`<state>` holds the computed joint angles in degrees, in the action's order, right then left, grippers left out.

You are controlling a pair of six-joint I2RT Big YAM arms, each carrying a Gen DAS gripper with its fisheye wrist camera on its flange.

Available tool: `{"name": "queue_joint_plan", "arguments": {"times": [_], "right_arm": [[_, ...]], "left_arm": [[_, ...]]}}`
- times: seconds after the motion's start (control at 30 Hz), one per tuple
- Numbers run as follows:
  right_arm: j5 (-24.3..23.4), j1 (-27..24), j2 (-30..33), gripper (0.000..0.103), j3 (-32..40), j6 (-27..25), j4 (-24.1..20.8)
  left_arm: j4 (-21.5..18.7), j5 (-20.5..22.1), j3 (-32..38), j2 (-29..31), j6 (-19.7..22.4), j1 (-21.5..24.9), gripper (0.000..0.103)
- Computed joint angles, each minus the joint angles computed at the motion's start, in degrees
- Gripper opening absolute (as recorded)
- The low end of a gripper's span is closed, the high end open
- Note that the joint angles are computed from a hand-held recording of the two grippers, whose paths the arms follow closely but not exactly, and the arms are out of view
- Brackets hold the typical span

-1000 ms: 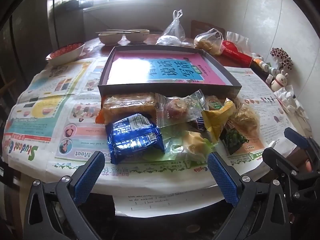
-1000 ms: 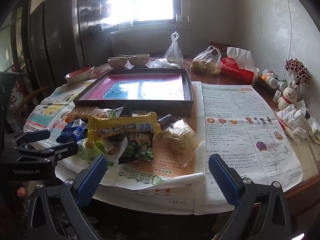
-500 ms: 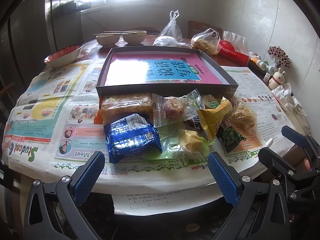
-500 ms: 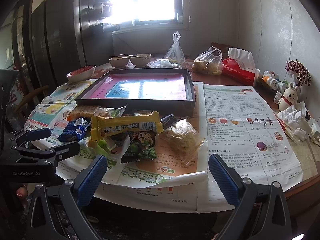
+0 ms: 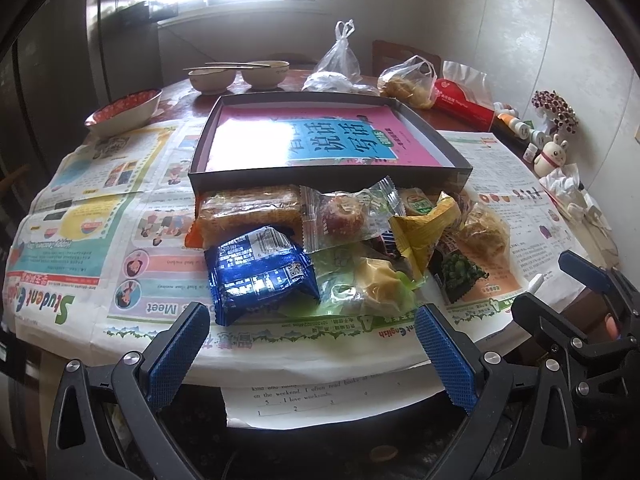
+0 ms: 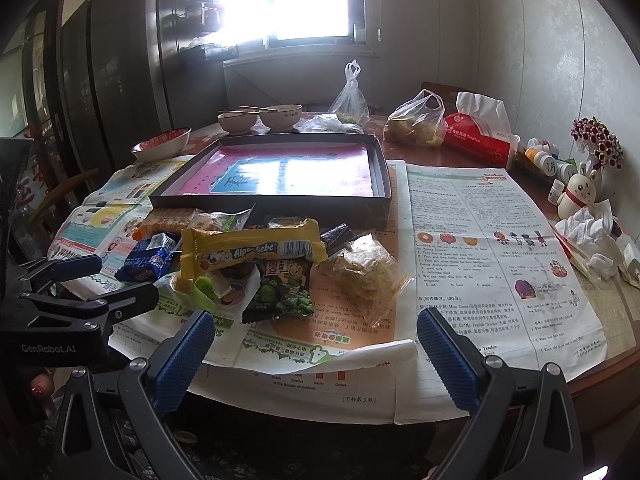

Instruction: Organize snacks

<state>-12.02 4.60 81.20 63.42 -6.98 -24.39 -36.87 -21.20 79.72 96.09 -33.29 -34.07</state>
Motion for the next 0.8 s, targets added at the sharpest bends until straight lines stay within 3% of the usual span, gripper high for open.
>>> {"name": "queue_joint_plan", "arguments": {"times": [0.8], "right_arm": [[-0.6, -0.4, 0.6, 0.102, 0.5, 0.3, -1.0]], "left_arm": [[-0.1, 0.3, -0.1, 0.2, 0.2, 0.2, 0.102]]}}
